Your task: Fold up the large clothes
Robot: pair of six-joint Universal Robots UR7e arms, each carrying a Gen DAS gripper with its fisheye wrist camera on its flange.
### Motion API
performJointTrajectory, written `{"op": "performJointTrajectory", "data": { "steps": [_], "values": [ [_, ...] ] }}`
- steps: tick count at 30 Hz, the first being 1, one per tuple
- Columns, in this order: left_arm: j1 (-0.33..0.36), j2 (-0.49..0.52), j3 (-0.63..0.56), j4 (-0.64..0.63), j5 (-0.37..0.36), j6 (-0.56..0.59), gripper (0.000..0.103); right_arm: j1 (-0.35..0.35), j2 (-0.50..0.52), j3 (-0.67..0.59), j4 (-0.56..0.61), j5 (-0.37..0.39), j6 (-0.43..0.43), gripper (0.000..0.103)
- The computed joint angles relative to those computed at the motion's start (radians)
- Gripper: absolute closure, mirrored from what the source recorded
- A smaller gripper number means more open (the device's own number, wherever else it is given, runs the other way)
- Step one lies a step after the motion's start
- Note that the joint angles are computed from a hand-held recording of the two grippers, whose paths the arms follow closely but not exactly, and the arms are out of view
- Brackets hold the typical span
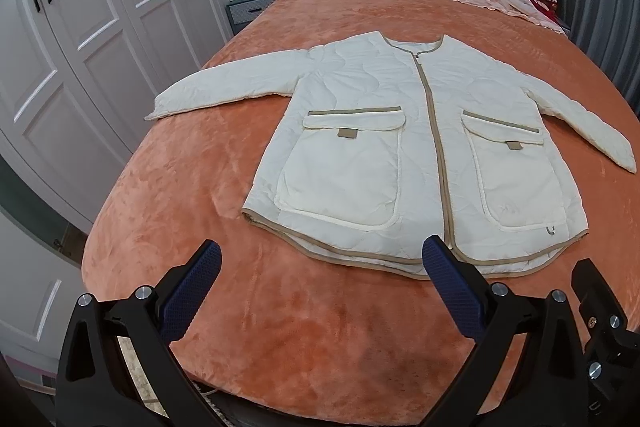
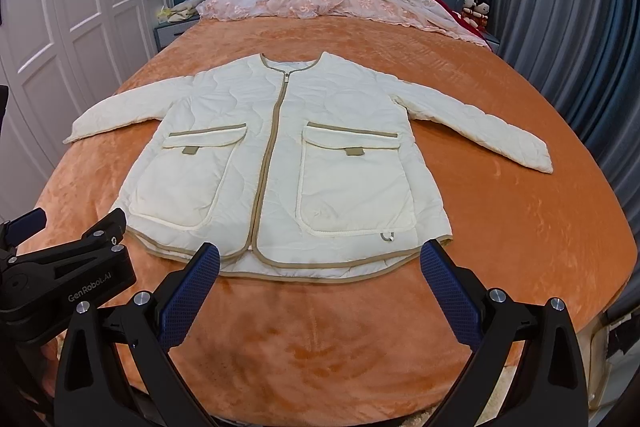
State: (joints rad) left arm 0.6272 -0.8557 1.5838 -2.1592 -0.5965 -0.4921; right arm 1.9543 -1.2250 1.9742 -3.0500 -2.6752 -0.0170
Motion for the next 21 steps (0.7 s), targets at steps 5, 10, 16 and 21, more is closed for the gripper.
{"op": "performJointTrajectory", "data": {
  "steps": [5, 10, 16, 21],
  "values": [
    [0.001, 0.0, 0.002, -0.001, 0.0, -0.003, 0.005, 0.001, 0.001, -0.001, 0.0, -0.001, -0.001, 0.005],
    [0.002, -0.001, 0.002, -0.003, -0.001, -0.001, 0.005, 0.002, 0.004, -0.001, -0.004, -0.003, -0.003, 0.005],
    [0.006, -0.003, 0.003, -0.003, -0.002, -0.012, 0.005, 0.0, 0.005, -0.003, -0.001, -0.003, 0.0, 0.005],
    [0.027, 0.008, -0.024, -0.025, -0.037, 0.018, 0.005, -0.031, -0.007, 0.01, -0.037, 0.025, 0.007, 0.005]
  ]
}}
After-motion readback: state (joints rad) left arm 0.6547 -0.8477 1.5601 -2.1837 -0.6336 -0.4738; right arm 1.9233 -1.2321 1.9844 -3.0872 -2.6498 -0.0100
